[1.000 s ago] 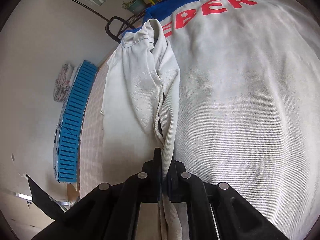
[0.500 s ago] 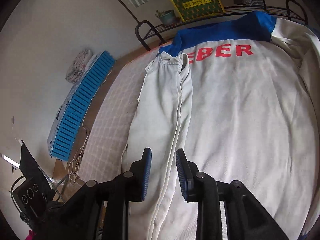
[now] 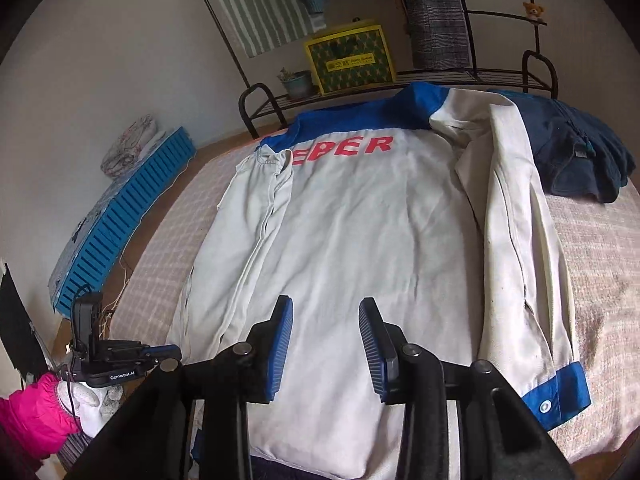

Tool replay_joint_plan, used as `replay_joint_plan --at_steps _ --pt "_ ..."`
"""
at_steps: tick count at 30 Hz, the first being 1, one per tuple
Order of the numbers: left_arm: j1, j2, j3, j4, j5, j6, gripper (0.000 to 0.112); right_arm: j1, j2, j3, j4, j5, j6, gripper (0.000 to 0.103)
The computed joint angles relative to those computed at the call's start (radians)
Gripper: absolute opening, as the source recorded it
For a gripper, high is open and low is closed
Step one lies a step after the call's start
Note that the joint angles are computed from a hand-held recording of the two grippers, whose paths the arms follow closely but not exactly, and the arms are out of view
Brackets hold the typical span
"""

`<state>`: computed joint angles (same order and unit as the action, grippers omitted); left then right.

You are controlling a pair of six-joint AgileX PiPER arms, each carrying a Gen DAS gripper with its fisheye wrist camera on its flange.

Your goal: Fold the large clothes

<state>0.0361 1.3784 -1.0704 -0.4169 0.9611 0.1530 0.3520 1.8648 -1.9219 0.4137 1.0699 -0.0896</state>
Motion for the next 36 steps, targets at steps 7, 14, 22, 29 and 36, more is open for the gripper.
replay_joint_plan --at_steps 7,14,22,29,36 --pt "-0.033 -0.035 -0.065 0.007 0.042 -0.05 0.002 -0.194 -0.093 0.149 0.07 -0.066 -0.052 0.054" --pt "-0.116 -0.02 -0.212 -0.038 0.008 -0.084 0.035 -0.403 -0.123 0.287 0.12 -0.116 -0.034 0.061" --pt "-0.167 0.074 -0.303 -0.042 -0.012 -0.144 0.035 -0.519 -0.041 0.347 0.203 -0.102 -0.069 0.059" --pt "-0.188 0.137 -0.313 -0.045 -0.02 -0.175 0.035 -0.526 0.005 0.357 0.231 -0.08 -0.099 0.059" --pt "-0.189 0.16 -0.327 -0.04 -0.026 -0.194 0.035 -0.452 0.005 0.316 0.156 -0.051 -0.124 0.013"
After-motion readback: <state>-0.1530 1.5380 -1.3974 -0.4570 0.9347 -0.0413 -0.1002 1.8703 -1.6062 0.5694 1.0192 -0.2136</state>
